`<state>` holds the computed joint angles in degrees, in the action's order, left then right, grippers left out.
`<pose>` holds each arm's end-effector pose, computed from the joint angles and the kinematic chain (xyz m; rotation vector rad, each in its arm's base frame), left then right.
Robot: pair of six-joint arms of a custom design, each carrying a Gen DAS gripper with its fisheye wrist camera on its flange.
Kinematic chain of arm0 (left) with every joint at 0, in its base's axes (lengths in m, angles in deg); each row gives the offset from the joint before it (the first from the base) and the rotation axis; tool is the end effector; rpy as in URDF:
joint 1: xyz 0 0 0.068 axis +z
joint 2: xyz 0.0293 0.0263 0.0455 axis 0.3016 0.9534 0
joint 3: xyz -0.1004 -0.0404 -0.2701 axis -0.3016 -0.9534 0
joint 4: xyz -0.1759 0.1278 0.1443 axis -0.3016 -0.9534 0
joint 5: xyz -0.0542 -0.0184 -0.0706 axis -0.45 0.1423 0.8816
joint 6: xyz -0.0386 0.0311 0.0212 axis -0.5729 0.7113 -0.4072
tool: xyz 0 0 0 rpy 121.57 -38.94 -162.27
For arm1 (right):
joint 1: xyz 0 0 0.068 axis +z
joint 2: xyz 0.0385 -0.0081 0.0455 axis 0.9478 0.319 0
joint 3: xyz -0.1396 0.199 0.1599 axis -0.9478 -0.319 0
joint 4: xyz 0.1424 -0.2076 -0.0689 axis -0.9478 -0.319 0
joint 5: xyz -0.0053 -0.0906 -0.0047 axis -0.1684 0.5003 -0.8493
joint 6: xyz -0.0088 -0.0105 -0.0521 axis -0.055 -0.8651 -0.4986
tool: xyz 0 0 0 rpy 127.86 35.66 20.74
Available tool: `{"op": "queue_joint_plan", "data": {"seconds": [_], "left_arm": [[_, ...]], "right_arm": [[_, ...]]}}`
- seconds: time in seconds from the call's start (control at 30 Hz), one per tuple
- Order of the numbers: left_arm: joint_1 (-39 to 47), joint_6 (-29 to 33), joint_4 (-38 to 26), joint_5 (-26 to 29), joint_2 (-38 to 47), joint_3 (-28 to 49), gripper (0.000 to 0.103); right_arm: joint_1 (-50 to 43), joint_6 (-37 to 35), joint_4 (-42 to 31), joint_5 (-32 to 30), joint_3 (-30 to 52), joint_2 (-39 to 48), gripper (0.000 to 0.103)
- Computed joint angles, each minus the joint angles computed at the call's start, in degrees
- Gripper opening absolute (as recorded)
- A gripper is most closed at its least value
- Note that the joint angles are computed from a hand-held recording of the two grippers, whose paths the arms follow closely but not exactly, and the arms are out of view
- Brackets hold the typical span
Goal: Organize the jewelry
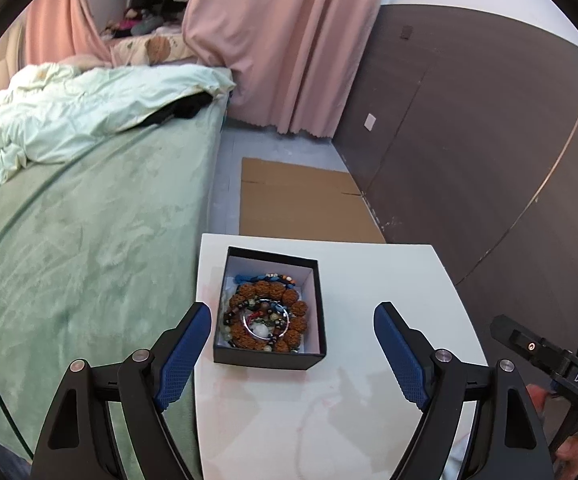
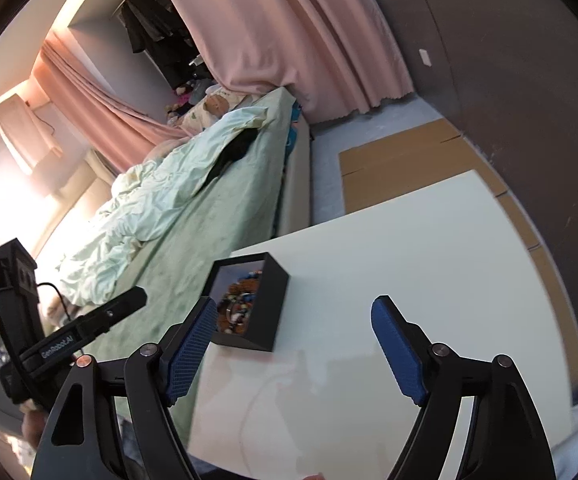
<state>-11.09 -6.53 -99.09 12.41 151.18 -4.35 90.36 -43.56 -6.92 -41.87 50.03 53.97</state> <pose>0.2552 -0.1269 0.2663 -0.3355 2.3165 -0.2034 0.3052 0.1192 0.2382 -0.2744 2.3520 0.7599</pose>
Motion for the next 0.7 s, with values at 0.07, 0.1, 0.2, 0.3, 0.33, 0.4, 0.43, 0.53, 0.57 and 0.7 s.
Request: {"op": "queue_joint_plan", "data": {"seconds": [0.07, 0.1, 0.2, 0.3, 0.33, 0.4, 0.43, 0.53, 0.57, 0.7], "left_arm": [[-1.5, 0.3, -0.2, -1.4, 0.2, 0.1, 0.084], [-2.3, 0.5, -0.4, -2.3, 0.2, 0.1, 0.084], [-4.6, 0.3, -0.2, -5.3, -0.1, -0.2, 0.085], [-6.7, 0.6, -0.2, -7.1, -0.3, -0.4, 0.09], [-7.6, 0.7, 0.0, -7.9, -0.5, -0.7, 0.091], [-9.3, 0.6, -0.3, -9.3, -0.9, -1.0, 0.092], [-10.1, 0.7, -0.2, -9.8, -1.2, -1.2, 0.092], [-12.5, 0.3, -0.7, -12.0, -1.6, -1.4, 0.093], [-13.0, 0.2, -0.7, -12.4, -1.6, -1.4, 0.093], [-16.1, -0.3, -1.0, -14.8, -2.2, -1.8, 0.094]], "right_arm": [[-0.8, -1.4, -0.4, 0.8, -0.9, -1.4, 0.086], [-1.3, -1.9, -0.6, 0.6, -1.4, -2.0, 0.086], [-2.6, -3.3, -1.6, 0.5, -2.2, -3.6, 0.087], [-3.1, -5.1, -2.6, 1.4, -2.9, -5.1, 0.094], [-3.4, -5.5, -2.9, 1.4, -3.2, -5.5, 0.094], [-3.7, -6.4, -3.7, 1.1, -3.8, -6.6, 0.094], [-3.7, -6.9, -4.0, 1.2, -4.1, -7.1, 0.094], [-3.3, -8.6, -4.5, 2.1, -5.4, -8.9, 0.094], [-3.1, -9.0, -4.9, 2.6, -5.6, -9.3, 0.094], [-2.7, -10.1, -6.3, 3.0, -6.4, -10.4, 0.094]]}}
